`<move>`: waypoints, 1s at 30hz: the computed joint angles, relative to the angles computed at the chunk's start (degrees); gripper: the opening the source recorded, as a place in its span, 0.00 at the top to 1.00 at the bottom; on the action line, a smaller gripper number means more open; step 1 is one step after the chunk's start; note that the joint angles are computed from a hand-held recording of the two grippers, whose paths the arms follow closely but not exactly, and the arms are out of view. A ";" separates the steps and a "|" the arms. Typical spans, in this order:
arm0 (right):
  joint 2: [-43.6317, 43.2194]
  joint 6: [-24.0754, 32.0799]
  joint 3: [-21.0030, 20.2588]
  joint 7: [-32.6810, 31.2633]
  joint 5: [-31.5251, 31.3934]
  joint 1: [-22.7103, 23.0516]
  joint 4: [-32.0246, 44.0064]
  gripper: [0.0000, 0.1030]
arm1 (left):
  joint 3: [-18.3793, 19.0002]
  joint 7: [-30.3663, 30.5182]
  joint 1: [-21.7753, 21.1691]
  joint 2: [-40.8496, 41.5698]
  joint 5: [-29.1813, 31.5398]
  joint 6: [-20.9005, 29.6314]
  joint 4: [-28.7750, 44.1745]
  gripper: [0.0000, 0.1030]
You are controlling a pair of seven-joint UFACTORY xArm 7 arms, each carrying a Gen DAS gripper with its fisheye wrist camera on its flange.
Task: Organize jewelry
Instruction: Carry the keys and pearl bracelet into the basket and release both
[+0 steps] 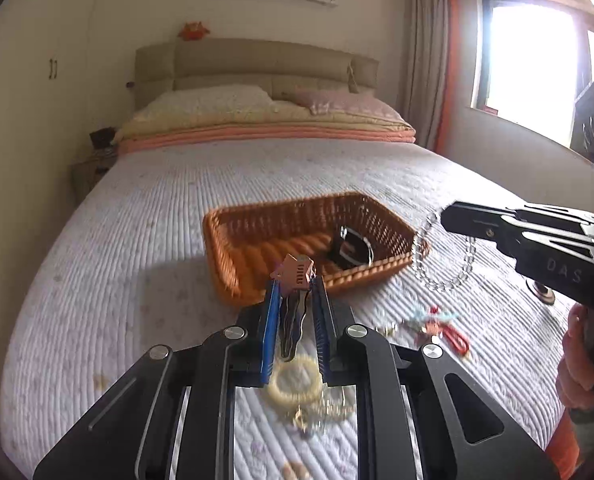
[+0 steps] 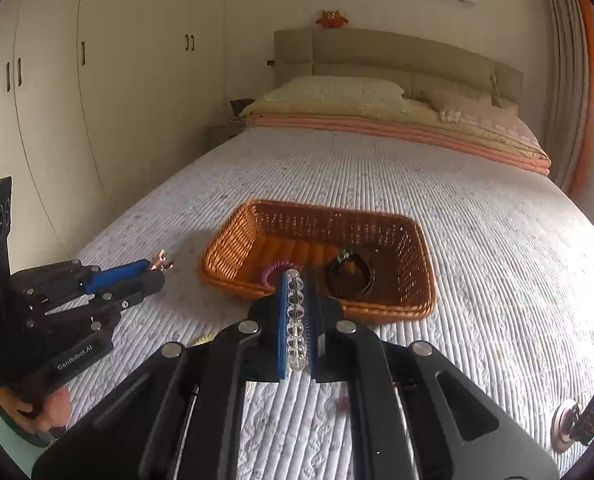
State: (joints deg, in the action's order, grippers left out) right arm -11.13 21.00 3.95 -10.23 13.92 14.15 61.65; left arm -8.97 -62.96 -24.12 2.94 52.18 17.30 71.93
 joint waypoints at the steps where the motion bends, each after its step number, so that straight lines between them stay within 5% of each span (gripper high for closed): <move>1: 1.84 -0.04 -0.30 -0.46 0.32 0.04 2.11 0.94 | 0.00 1.22 0.06 1.79 -0.60 0.50 2.44 0.86; 7: 16.36 6.66 -0.08 -6.20 7.67 -2.08 19.15 0.94 | 2.33 11.02 -0.78 14.03 -9.89 1.72 16.73 0.86; 17: 39.06 20.39 2.98 -1.15 3.77 -6.22 43.66 0.94 | 3.92 25.26 -1.20 30.59 -25.44 7.67 34.00 0.86; 26: 42.21 20.51 2.43 2.77 -2.13 -5.67 45.77 0.94 | 7.95 31.17 -4.70 33.63 -32.76 10.88 36.77 0.83; 30: 39.71 19.29 3.40 2.15 -0.59 -7.31 42.21 0.87 | 9.34 30.26 -5.59 29.54 -33.55 6.42 31.10 0.63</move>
State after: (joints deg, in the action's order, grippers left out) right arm 28.58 40.29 7.36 -8.08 13.33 6.84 103.86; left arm 0.37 -32.71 -29.71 32.47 18.62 23.72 103.02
